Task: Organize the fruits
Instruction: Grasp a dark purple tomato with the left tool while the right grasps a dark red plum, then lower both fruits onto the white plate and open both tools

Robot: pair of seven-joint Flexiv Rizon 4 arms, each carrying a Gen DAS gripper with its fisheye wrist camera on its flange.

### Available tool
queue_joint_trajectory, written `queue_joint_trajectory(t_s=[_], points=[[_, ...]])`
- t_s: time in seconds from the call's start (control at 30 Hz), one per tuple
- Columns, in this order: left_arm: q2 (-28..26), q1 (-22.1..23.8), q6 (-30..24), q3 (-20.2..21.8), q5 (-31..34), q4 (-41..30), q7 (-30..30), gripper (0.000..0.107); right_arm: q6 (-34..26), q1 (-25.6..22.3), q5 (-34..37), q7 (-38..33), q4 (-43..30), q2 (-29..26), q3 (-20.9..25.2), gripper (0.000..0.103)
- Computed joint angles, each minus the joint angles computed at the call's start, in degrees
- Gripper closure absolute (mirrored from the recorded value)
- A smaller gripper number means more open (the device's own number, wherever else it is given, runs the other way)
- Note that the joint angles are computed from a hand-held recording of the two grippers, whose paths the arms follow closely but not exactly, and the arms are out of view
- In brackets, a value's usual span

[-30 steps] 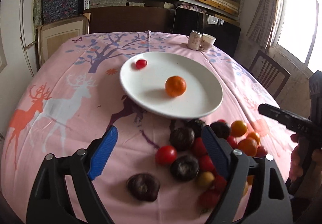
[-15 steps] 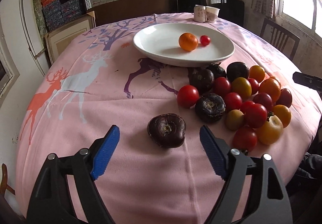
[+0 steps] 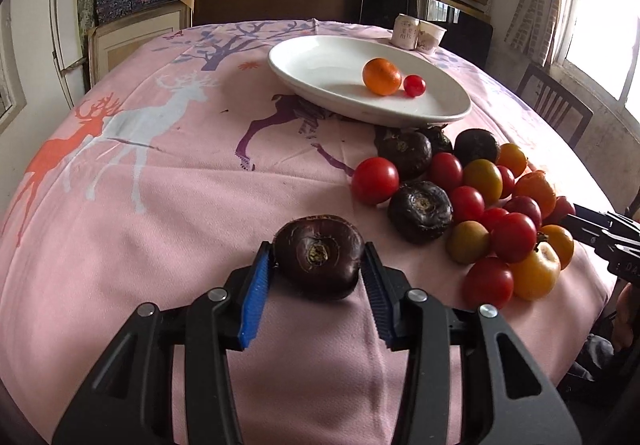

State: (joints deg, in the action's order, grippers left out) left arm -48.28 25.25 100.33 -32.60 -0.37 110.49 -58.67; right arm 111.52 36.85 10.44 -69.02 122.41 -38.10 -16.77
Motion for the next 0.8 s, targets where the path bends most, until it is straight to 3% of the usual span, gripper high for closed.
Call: queue_joint_trajectory(t_s=[0.1, 0.37, 0.53, 0.8], points=[[0.2, -0.8, 0.5, 0.9, 0.1, -0.1, -0.2, 0.063, -0.9, -3.1, -1.4, 0.8, -1.2, -0.3, 2.8, 0.059], [-1.4, 3.8, 3.9, -3.5, 2.8, 1.5, -2.5, 0.063, 3.0, -9.0, -3.2, 2.3, 0.0, 1.0, 8.9, 0.062], [-1.3, 5.5, 3.0, -6.3, 4.8, 1.3, -3.8, 0.063, 4.7, -12.3, -3.8, 2.4, 0.0, 2.6, 11.1, 0.062], [-1.2, -1.0, -1.8, -5.3, 2.0, -6.8, -1.2, 0.063, 0.8, -18.8, -10.3, 3.9, -7.7, 2.2, 15.4, 0.062]])
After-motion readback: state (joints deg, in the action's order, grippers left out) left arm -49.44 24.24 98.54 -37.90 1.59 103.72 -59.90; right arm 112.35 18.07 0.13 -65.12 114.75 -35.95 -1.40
